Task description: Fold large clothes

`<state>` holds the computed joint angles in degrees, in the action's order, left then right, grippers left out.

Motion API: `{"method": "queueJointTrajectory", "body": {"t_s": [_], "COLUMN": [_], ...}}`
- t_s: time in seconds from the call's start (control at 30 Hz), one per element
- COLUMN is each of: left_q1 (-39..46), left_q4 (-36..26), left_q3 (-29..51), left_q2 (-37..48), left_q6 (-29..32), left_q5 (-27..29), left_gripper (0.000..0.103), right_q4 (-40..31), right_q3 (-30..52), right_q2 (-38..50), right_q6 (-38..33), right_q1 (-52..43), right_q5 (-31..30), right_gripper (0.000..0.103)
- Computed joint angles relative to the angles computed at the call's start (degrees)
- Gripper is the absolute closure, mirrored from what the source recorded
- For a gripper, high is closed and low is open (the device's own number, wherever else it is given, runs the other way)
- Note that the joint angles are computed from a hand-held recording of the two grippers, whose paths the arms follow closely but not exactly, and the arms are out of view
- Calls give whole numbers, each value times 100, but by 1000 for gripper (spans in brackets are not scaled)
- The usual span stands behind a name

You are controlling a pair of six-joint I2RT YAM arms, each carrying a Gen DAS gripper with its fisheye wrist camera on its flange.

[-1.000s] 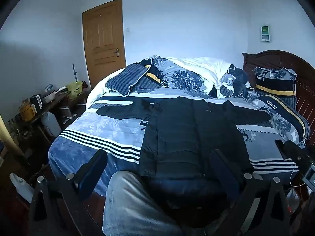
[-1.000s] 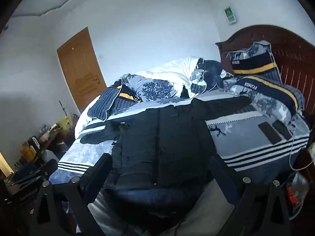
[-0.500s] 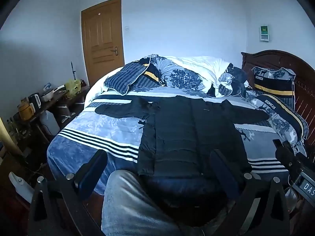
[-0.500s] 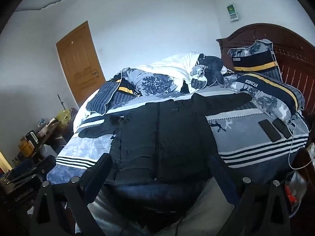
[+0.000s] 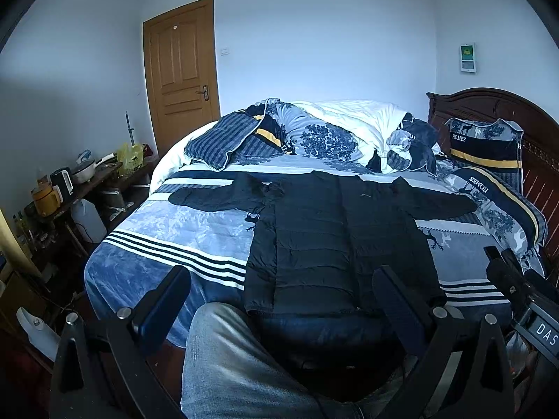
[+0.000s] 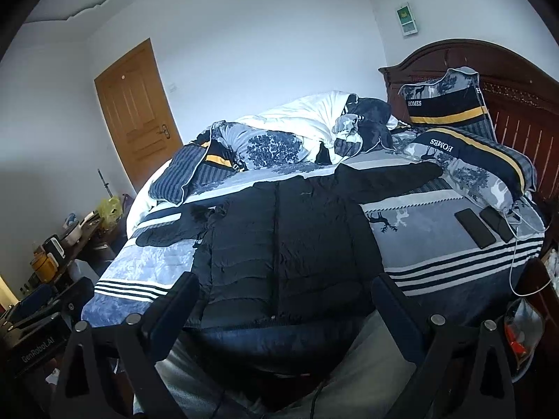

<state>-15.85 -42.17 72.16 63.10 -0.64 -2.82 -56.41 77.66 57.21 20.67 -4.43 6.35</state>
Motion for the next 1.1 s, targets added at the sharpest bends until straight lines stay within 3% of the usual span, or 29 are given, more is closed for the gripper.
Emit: {"method": "queueJointTrajectory", "body": {"t_s": [1.1], "left_q1": [-44], "left_q4": [-74], "left_q3": [-1], "left_q2": [-54], "left_q6": [-18], "left_q5": [-42], "left_gripper": [0], "right_q4": [12], "right_q3": [-144], "right_q2": [-111], "right_q6": [14], "right_q1": [56], "right_q5": [22], "right_gripper": [3]}}
